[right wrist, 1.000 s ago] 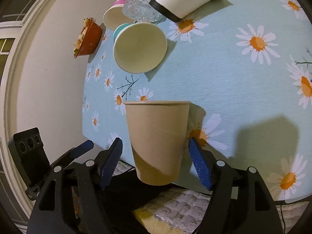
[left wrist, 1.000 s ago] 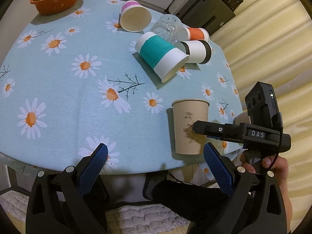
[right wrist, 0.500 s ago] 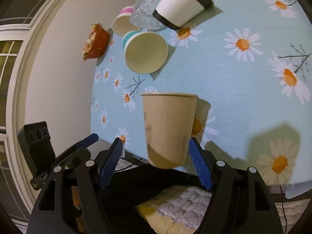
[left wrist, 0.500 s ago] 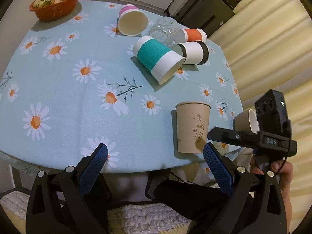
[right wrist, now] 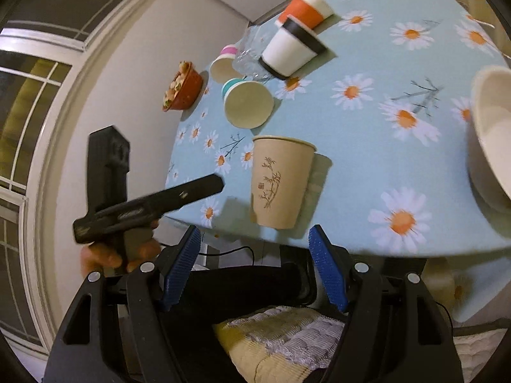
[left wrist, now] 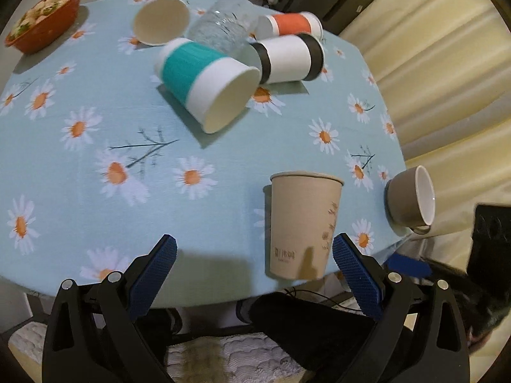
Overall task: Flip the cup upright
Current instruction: 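Carry the upright tan cup toward the left gripper and grasp it with left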
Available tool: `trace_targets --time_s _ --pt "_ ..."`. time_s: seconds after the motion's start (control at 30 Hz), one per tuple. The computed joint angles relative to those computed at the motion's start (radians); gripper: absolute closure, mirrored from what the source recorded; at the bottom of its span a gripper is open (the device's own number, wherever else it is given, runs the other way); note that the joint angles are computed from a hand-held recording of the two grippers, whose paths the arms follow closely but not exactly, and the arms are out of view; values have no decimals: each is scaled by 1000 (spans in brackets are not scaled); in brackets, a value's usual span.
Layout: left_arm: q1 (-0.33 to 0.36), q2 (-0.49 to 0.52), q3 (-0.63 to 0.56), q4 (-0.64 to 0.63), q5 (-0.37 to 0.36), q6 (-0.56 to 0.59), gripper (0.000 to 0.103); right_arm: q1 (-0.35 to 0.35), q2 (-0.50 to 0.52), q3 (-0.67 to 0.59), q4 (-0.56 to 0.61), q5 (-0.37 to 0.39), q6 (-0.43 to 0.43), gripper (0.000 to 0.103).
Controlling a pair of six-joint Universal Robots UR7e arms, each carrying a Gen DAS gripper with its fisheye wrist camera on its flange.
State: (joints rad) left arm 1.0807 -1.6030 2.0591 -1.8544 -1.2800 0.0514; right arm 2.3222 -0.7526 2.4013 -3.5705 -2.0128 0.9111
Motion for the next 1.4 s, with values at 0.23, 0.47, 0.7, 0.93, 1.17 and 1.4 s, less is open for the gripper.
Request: trace_targets --time_s 0.23,0.47,0.7,0.93,1.17,1.4 --pt "-56 33 60 -38 11 -14 8 51 49 64 -158 -53 57 33" --pt "-119 32 114 -73 51 -1 8 99 71 78 -207 -87 83 33" --pt "-166 47 156 -95 86 -6 13 133 90 80 -242 -121 92 33" --pt "-197 65 176 -110 115 -8 27 137 102 96 -297 -120 92 33" --pt "-201 78 183 -117 128 -14 43 127 116 109 -342 -105 86 33" --pt "-195 67 178 -108 127 -8 43 117 129 113 -362 -92 87 33"
